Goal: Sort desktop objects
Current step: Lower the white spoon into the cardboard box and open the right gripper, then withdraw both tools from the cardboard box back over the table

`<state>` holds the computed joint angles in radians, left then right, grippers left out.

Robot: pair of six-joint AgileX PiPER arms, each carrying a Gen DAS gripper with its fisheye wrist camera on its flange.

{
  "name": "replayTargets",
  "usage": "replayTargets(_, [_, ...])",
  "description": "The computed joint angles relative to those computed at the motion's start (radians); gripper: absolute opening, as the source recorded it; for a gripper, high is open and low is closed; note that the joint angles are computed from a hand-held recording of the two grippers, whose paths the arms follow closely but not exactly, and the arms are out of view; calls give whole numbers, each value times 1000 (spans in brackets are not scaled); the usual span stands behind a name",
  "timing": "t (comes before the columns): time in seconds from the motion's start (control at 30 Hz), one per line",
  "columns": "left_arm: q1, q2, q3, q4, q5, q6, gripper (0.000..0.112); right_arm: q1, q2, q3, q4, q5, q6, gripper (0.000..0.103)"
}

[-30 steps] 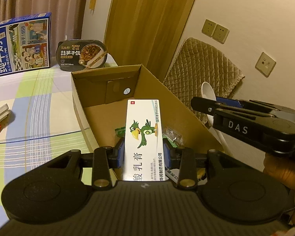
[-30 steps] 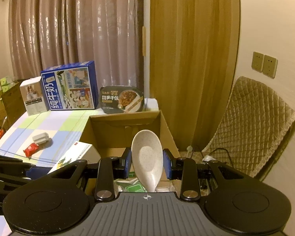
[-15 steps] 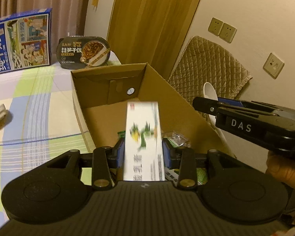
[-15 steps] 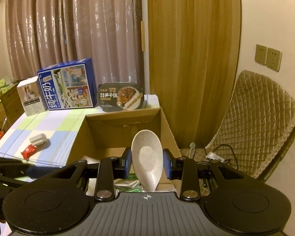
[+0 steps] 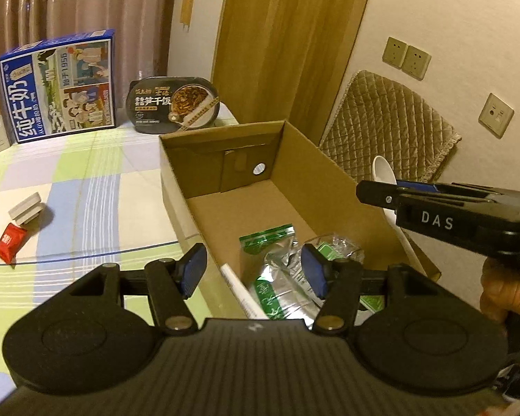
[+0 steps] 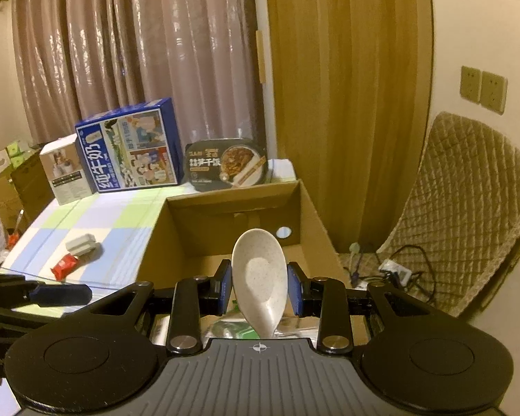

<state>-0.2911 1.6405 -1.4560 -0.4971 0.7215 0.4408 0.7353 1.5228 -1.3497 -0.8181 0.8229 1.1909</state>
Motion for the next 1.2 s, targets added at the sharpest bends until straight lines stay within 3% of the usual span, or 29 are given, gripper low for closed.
replayTargets(0.2, [25,-6,11,-8,5,7,55,-24,15,-31,91,-44,-61,32])
replayTargets(0.23, [29,-7,13,-11,5,8,56,-21,15,-29,79,-44,-42,40])
replayTargets(0.27, [34,-9,16,-14,6,10,56,-14,12,-24,53,-38,-10,55])
replayTargets(0.33, [42,-12,22,-18,7,15,57,-2,4,-9,1,-27,57,67])
replayTargets(0.9, [95,-77,117,-53,4,76,69,62,-68,56,-43,44,187,75])
replayTargets(1.2, [140,-141,168,-31,22,100,82,143,-61,32,-57,97,226,82])
